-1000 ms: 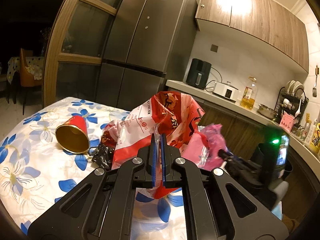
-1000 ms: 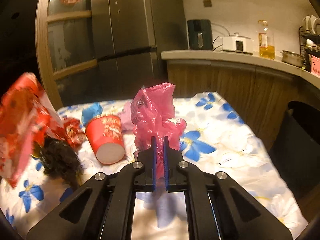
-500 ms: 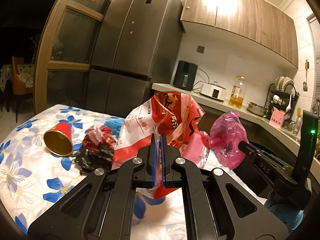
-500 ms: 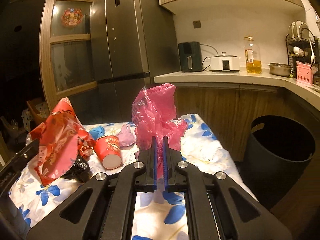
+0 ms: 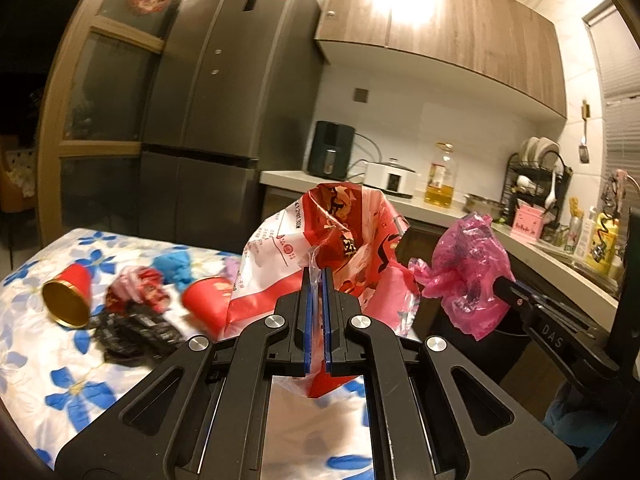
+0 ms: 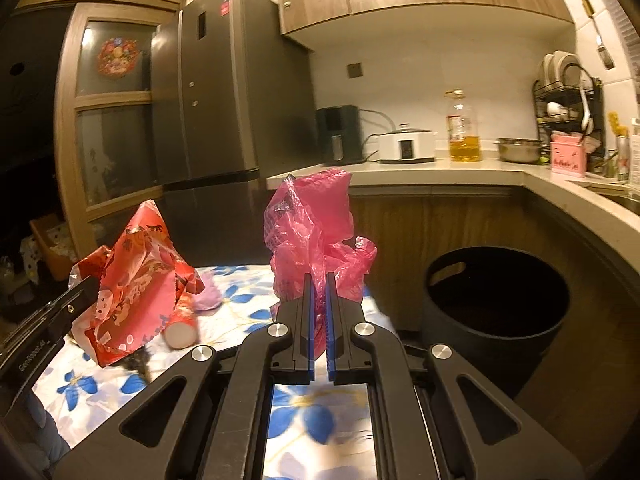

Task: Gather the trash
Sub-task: 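Lift both held items and carry them toward the black bin, then open the left tool over the bin while the right tool releases the pink bag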

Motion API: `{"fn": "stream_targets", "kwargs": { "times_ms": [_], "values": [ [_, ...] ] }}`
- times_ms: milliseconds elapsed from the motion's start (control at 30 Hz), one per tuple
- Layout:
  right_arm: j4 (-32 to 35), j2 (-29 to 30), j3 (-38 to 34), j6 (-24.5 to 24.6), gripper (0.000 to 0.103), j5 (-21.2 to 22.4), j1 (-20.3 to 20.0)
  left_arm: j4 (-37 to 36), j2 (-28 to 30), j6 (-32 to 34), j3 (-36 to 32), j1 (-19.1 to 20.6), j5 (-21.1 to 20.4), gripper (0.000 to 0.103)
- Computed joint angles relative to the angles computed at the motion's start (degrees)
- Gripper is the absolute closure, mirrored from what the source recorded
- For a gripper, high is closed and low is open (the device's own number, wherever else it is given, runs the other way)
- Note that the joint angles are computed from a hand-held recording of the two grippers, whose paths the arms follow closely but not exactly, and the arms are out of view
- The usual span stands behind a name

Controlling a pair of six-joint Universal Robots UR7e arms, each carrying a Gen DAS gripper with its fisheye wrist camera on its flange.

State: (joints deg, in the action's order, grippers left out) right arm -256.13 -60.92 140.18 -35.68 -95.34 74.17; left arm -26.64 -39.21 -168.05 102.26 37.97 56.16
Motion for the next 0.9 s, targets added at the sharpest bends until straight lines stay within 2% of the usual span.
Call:
{"fn": "stream_targets", "kwargs": {
  "times_ms": [400, 633, 900],
  "values": [
    [-3.86, -7.58, 0.97, 1.77, 0.098, -0.08, -6.21, 5.20, 9.65, 1.91, -12.29, -3.02, 5.78, 0.099],
    [-4.20, -10.97, 0.30, 2.70, 0.098, 0.29, -10.18, 8.62, 16.03, 1.53, -21.07, -4.59, 9.51, 0.099],
    [-1.66, -13.64, -1.59, 5.03, 0.098, 1.24, -13.84, 12.65, 22.47, 1.58, -30.23, -5.20, 12.92, 0.099]
  ]
}}
